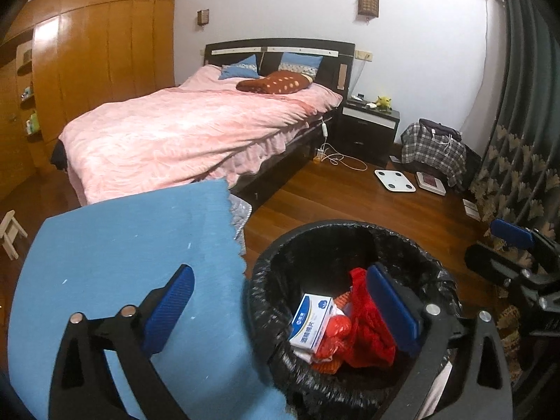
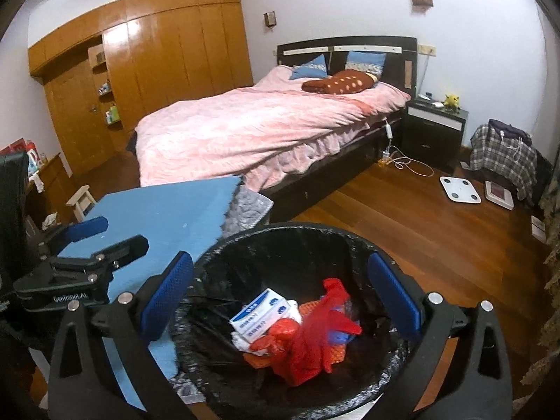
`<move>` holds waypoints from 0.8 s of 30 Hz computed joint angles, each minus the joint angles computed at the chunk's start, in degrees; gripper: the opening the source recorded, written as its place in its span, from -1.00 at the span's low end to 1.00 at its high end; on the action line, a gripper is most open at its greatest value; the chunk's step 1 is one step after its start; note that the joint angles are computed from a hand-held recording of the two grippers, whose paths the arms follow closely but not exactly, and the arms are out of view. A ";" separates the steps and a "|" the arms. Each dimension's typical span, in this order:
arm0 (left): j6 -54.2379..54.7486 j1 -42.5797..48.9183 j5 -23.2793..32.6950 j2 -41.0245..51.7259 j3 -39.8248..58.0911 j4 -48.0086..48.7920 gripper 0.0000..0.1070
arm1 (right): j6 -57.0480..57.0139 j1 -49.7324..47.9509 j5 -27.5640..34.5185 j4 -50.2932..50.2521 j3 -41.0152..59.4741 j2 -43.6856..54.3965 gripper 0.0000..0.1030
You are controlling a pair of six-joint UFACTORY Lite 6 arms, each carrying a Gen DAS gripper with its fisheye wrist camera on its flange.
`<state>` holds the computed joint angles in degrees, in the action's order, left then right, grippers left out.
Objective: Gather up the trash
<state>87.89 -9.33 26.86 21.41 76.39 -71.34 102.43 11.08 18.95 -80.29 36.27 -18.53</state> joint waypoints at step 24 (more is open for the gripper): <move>4.95 10.86 8.81 -17.43 -12.06 -3.45 0.81 | -11.49 16.12 13.66 13.28 6.74 -5.12 0.89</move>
<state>92.84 1.53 35.67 3.97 64.33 -74.78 90.94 27.20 32.62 -67.01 43.01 -23.65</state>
